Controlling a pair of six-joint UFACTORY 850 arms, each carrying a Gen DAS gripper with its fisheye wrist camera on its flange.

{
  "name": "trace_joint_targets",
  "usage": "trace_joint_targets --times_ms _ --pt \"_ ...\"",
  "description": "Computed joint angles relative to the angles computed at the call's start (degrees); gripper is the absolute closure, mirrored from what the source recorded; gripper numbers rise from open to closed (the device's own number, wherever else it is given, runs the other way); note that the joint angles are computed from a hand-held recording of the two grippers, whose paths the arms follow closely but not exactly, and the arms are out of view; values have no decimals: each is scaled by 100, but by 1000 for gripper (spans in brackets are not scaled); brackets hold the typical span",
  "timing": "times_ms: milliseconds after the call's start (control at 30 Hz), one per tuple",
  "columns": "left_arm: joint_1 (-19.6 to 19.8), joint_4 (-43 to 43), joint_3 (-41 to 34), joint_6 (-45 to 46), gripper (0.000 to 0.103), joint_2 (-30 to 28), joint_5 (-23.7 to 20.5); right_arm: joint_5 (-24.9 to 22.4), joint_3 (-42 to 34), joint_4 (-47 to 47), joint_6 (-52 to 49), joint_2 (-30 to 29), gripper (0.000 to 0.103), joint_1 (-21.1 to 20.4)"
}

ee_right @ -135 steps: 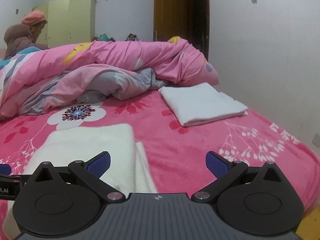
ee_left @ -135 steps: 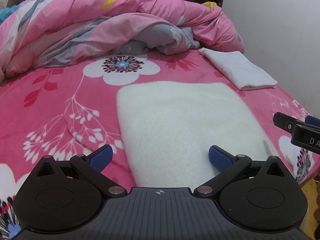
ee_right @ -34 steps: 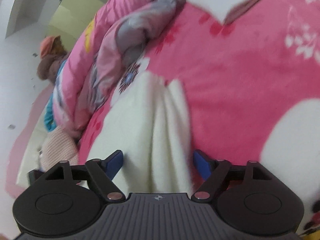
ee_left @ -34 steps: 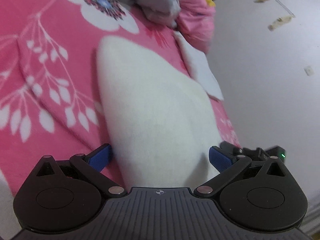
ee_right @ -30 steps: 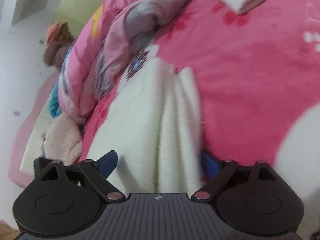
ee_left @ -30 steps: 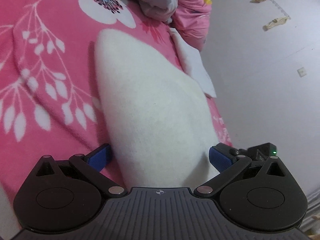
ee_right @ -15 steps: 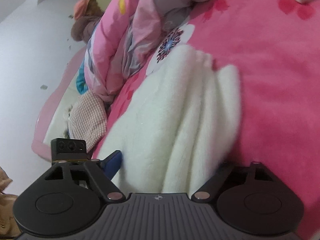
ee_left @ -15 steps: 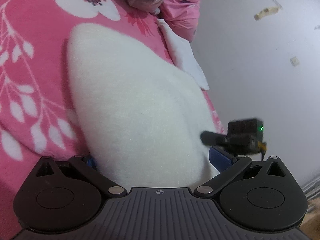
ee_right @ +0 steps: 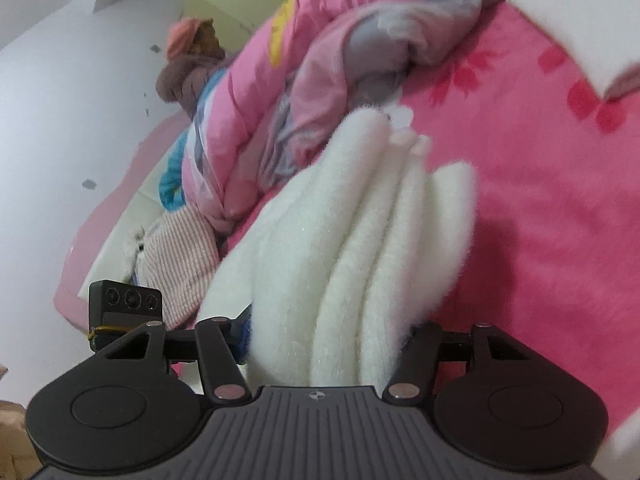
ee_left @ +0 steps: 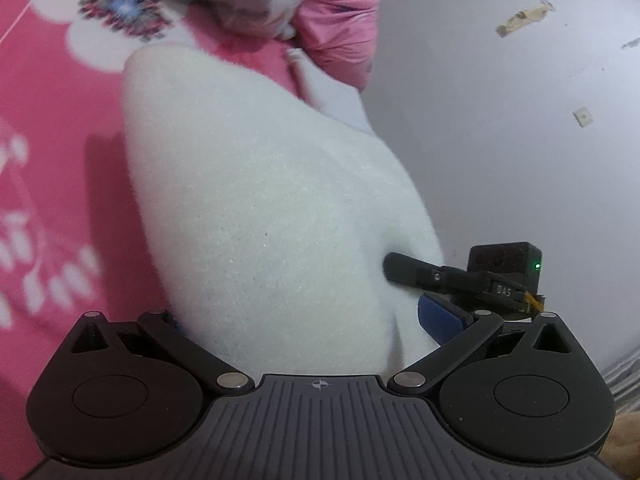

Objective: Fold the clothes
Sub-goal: 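Lift the folded sweater with the right tool toward the white towel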

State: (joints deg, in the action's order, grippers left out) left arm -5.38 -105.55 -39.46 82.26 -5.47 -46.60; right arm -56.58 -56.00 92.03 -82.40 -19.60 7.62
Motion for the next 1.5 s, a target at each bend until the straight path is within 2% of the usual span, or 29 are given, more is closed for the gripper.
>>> trace_joint_targets --times_ms 167,267,400,567,800,967,1100,1200,1367,1500 --pt "-371 396 -952 -248 0 -400 229 10 -270 8 -168 108 42 -341" --pt "-638 592 -1791 -347 0 -899 369 119 -731 -194 -122 9 42 -585" --pt "-851 698 -3062 -684 0 -1803 348 420 -1603 -562 -39 -327 42 -848" --pt "-1032 1252 -4885 -1698 0 -3068 390 627 -3191 -1443 664 -1229 42 -1077" --pt "-1141 2428 -7441 -3255 0 -4738 442 766 -5291 -2388 1352 -2646 42 -1181" --pt "-1159 2976 -8612 -4030 0 -5532 491 673 -6758 -3072 2096 -3647 42 -1156" --pt "-1147 3265 -9103 -4453 0 -5967 522 378 -8034 -3605 2741 -4507 42 -1136" --pt "-1111 3248 -9048 -4439 0 -6015 475 248 -8694 -3950 3173 -4967 42 -1086" --pt "-1016 2996 -8860 -4161 0 -5933 304 198 -8791 -3995 3191 -4981 42 -1081" --pt "-1031 2966 -8840 -4093 0 -5934 294 53 -9234 -4202 3495 -5175 42 -1092"
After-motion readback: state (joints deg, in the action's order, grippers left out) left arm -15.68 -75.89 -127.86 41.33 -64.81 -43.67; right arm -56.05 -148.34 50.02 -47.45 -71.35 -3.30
